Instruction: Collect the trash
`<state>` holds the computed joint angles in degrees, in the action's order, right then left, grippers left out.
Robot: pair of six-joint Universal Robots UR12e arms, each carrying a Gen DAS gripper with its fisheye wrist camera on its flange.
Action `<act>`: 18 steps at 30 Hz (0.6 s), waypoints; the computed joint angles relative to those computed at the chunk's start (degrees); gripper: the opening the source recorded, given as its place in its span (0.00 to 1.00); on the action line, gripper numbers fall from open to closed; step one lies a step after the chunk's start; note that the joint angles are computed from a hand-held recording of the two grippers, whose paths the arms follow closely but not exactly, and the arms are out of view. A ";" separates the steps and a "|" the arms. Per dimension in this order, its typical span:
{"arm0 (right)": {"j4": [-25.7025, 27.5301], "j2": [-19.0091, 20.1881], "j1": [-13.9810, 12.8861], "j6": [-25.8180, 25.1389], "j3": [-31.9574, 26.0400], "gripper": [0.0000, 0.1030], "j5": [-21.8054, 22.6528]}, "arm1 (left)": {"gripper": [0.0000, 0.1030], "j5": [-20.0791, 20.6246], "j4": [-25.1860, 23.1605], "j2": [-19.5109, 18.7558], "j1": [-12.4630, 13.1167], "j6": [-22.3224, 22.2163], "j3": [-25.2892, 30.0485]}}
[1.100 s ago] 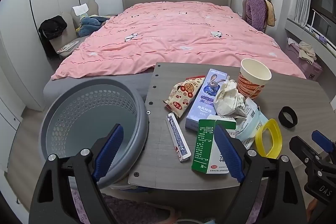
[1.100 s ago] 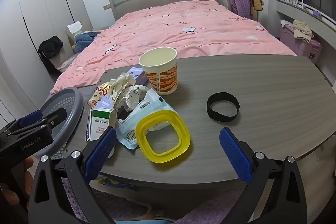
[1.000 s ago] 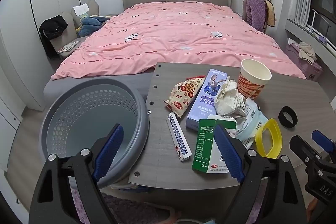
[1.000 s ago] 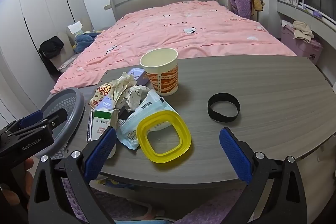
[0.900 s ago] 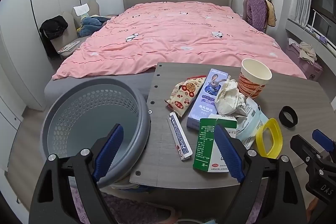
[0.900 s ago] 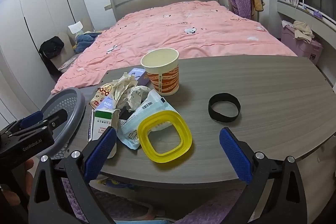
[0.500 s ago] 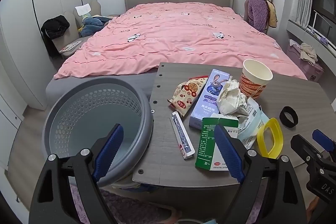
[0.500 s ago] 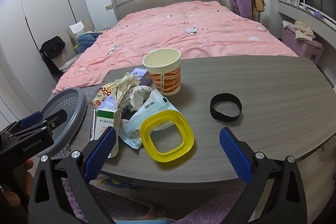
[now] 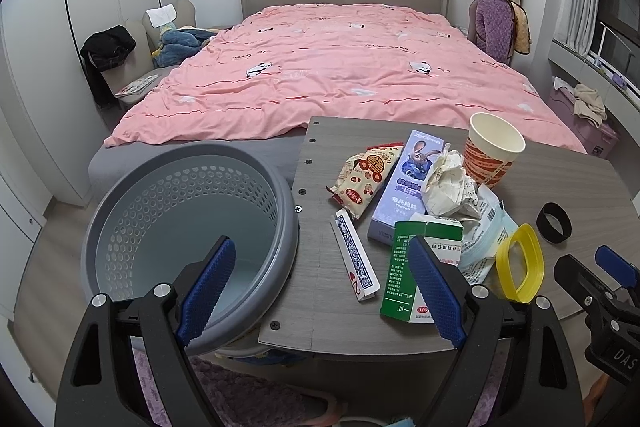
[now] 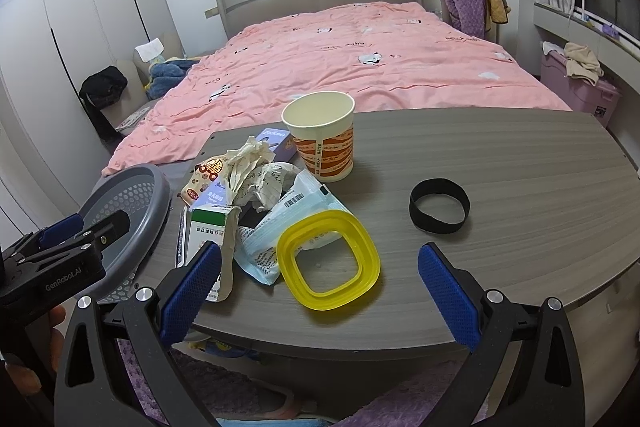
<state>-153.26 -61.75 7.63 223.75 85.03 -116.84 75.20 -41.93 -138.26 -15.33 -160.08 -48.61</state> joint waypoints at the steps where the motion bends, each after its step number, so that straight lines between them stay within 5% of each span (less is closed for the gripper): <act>1: 0.00 -0.02 0.01 0.00 0.01 0.94 0.05 | 0.82 -0.01 0.10 0.04 0.00 0.05 -0.10; 18: -0.16 0.28 0.16 -0.35 -0.24 0.94 -0.08 | 0.82 -0.41 0.56 -0.10 0.31 -0.38 -0.20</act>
